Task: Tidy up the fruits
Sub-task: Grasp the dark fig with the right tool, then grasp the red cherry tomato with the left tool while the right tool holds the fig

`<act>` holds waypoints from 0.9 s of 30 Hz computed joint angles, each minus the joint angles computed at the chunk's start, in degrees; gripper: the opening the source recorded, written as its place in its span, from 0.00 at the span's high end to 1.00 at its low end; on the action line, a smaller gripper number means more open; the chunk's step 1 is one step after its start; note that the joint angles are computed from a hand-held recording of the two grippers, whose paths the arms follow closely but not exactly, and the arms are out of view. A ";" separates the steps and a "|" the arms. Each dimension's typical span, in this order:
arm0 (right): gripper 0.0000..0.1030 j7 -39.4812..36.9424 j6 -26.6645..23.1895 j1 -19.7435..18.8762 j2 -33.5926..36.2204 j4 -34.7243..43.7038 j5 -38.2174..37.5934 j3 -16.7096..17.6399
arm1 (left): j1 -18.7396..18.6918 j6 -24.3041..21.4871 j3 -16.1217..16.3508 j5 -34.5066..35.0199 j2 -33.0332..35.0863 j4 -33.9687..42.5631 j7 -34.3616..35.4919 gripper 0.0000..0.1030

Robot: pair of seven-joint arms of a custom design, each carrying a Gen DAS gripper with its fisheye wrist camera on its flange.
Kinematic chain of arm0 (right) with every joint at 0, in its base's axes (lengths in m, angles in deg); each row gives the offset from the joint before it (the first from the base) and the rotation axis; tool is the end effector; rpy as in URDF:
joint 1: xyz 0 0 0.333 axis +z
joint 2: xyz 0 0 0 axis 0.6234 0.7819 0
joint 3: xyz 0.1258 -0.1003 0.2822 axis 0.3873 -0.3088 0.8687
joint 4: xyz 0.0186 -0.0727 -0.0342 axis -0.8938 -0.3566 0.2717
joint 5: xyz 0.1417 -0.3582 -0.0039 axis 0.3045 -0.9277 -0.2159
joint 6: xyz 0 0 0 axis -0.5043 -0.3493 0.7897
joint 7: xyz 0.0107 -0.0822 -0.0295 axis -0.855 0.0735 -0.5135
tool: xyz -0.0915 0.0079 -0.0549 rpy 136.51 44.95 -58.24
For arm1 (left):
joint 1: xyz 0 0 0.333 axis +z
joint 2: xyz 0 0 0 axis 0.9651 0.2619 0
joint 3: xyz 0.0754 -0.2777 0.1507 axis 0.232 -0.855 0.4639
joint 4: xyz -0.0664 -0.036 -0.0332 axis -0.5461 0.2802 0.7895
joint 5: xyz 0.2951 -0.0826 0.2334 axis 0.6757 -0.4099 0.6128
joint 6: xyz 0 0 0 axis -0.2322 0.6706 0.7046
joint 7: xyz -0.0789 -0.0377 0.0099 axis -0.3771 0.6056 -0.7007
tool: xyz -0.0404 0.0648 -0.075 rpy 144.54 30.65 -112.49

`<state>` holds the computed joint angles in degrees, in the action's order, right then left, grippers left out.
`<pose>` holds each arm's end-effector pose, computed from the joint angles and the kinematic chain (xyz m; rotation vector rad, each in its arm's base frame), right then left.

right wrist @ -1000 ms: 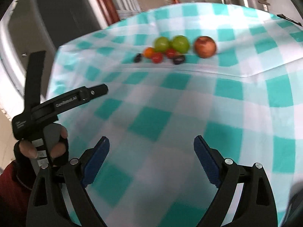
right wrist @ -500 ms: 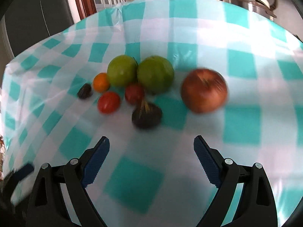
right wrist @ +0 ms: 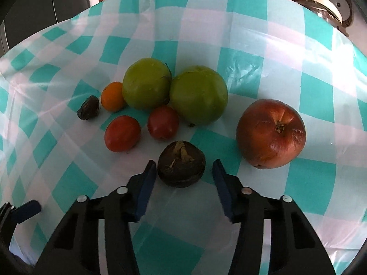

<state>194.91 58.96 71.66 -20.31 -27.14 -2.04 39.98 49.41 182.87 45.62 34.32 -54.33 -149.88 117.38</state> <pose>0.4942 0.3980 0.4996 -1.6845 1.9740 -0.6292 0.4649 -0.4241 0.5068 -1.6424 2.2814 -1.0545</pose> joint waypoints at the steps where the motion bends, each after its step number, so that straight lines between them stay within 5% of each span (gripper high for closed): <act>1: 0.51 -0.52 -0.11 -0.04 0.26 0.34 0.04 0.00 | -0.02 -0.75 -0.05 0.19 1.10 1.51 0.68 0.02; 5: 0.48 -1.88 1.37 -0.48 0.81 0.76 0.92 -0.28 | -0.08 -2.44 -0.21 -0.76 4.41 6.08 2.97 0.02; 7: 0.55 -1.20 1.76 -0.40 0.64 0.53 0.52 -0.60 | -0.77 -3.76 0.21 0.47 5.90 8.34 3.29 0.02; 12: 0.60 3.87 16.15 -3.47 -4.14 -8.62 1.24 -1.29 | -2.85 -7.07 2.02 4.13 10.42 15.19 2.26 0.05; 19: 0.60 6.98 33.06 -7.84 -7.09 -17.08 5.81 -1.38 | -6.54 -13.47 5.11 11.18 19.95 30.07 1.04 0.31; 24: 0.60 7.32 34.80 -8.09 -6.39 -16.81 6.34 -1.51 | -6.94 -15.35 5.63 11.40 22.91 34.81 2.68 0.43; 27: 0.60 8.20 37.03 -8.30 -6.58 -17.88 6.35 -1.89 | -7.02 -16.01 5.82 11.65 23.88 36.36 4.12 0.60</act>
<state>203.11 95.99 63.36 -26.89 -45.02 4.31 38.09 42.39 166.86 51.43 45.97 -30.45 -113.52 121.50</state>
